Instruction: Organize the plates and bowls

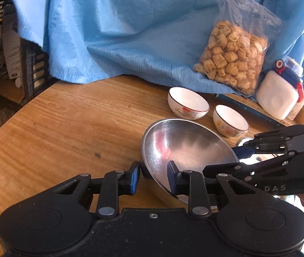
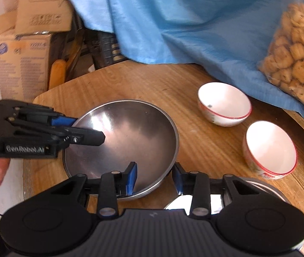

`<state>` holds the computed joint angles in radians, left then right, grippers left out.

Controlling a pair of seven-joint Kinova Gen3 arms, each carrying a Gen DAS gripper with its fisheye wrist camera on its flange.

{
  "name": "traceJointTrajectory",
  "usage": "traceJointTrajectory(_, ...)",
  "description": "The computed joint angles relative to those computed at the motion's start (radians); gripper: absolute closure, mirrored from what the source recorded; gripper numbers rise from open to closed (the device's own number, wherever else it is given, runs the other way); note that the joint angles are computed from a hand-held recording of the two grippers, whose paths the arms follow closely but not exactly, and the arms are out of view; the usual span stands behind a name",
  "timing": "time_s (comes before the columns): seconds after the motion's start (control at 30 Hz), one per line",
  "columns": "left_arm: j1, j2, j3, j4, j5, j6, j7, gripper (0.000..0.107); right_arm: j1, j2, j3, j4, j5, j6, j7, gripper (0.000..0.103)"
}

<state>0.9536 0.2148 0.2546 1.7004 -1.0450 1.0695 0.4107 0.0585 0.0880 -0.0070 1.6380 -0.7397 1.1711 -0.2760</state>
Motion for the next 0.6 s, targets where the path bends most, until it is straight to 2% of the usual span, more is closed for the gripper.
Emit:
traceJointTrajectory(0.03,0.003,-0.01,0.001,0.013,-0.004,-0.009,0.012,0.076,0.003,-0.005,0.001,0.005,-0.003,0.003,0.013,0.057)
traceJointTrajectory(0.1,0.009,-0.03,0.007,0.037,-0.028,-0.012,0.048,0.063,0.008,-0.016,0.005,0.017,-0.016,0.003,0.038,0.046)
traceJointTrajectory(0.13,0.01,-0.039,0.012,0.044,-0.038,-0.009,0.061,0.052,0.013,-0.02,0.01,0.022,-0.028,0.002,0.047,0.042)
traceJointTrajectory(0.3,0.039,-0.028,0.038,0.017,-0.114,0.122,0.098,0.016,0.052,-0.006,0.039,0.011,-0.095,0.035,0.084,0.016)
traceJointTrajectory(0.33,0.045,-0.023,0.04,0.014,-0.132,0.14,0.098,0.005,0.061,0.001,0.041,0.005,-0.105,0.048,0.096,0.015)
traceJointTrajectory(0.43,0.047,-0.017,0.043,0.014,-0.182,0.142,0.066,0.005,0.089,0.021,0.043,-0.011,-0.129,0.085,0.13,0.008)
traceJointTrajectory(0.6,0.029,0.024,0.029,-0.084,-0.139,0.147,-0.084,0.005,0.144,0.031,0.05,-0.007,-0.202,0.123,0.217,0.001)
